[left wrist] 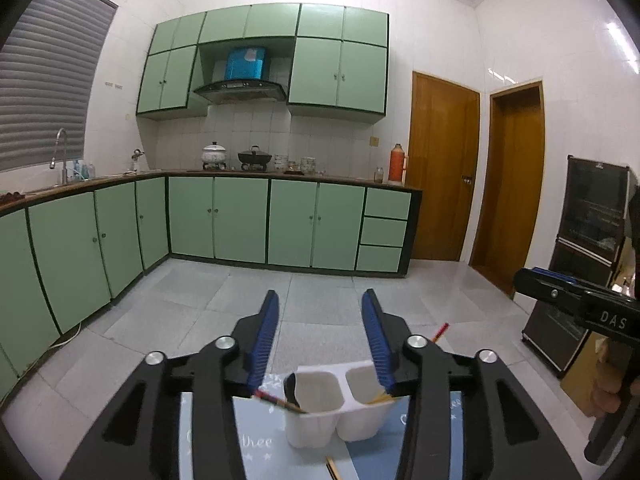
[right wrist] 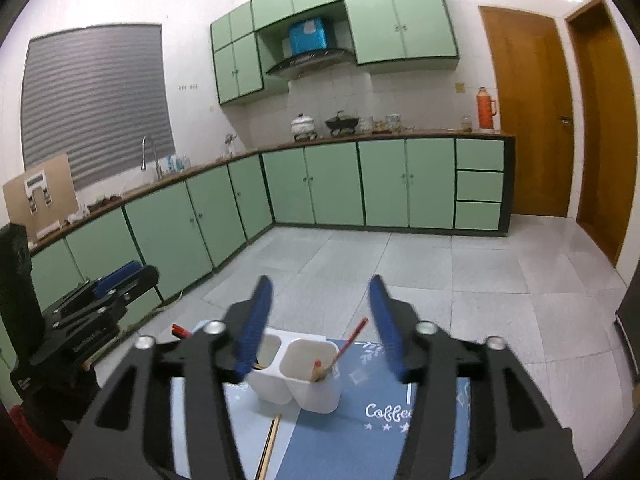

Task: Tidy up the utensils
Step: 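Open both grippers to drop the chopsticks into the holder, then withdraw, then lower both open grippers toward the black and wooden chopsticks on the mat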

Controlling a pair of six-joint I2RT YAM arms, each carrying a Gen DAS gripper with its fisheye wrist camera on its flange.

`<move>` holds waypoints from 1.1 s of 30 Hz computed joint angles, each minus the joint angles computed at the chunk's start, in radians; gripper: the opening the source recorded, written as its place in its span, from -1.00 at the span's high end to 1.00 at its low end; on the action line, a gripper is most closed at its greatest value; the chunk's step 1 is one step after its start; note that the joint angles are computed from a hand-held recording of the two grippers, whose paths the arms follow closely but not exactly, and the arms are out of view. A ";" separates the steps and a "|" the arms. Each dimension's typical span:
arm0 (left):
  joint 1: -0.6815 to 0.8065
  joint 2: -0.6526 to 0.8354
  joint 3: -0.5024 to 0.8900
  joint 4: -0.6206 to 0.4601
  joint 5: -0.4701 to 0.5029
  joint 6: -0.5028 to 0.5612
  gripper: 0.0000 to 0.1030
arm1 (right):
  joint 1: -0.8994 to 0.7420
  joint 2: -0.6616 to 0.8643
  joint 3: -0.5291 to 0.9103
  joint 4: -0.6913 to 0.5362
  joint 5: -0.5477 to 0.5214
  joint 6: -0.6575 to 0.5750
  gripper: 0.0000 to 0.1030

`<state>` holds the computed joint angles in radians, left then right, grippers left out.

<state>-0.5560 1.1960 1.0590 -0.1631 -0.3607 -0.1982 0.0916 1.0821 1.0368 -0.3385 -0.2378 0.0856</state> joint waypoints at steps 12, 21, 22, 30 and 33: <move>-0.223 -0.274 -0.301 -0.157 -0.222 -0.179 -0.39 | 0.027 -0.416 -0.390 -0.047 0.090 0.060 -0.83; -0.319 -0.324 -0.461 -0.233 -0.242 -0.354 -0.45 | 0.263 -0.563 -0.562 -0.133 0.298 0.156 -0.89; -0.325 -0.327 -0.472 -0.238 -0.244 -0.364 -0.45 | 0.290 -0.569 -0.573 -0.140 0.319 0.167 -0.89; -0.413 -0.333 -0.534 -0.282 -0.294 -0.458 -0.45 | 0.458 -0.633 -0.671 -0.198 0.442 0.271 -0.89; -0.438 -0.327 -0.552 -0.297 -0.306 -0.484 -0.45 | 0.496 -0.640 -0.703 -0.211 0.463 0.300 -0.89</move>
<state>-0.9939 0.8695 0.5070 -0.4602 -0.6662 -0.6821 0.5879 0.4418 0.3333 -0.5491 0.2250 0.3858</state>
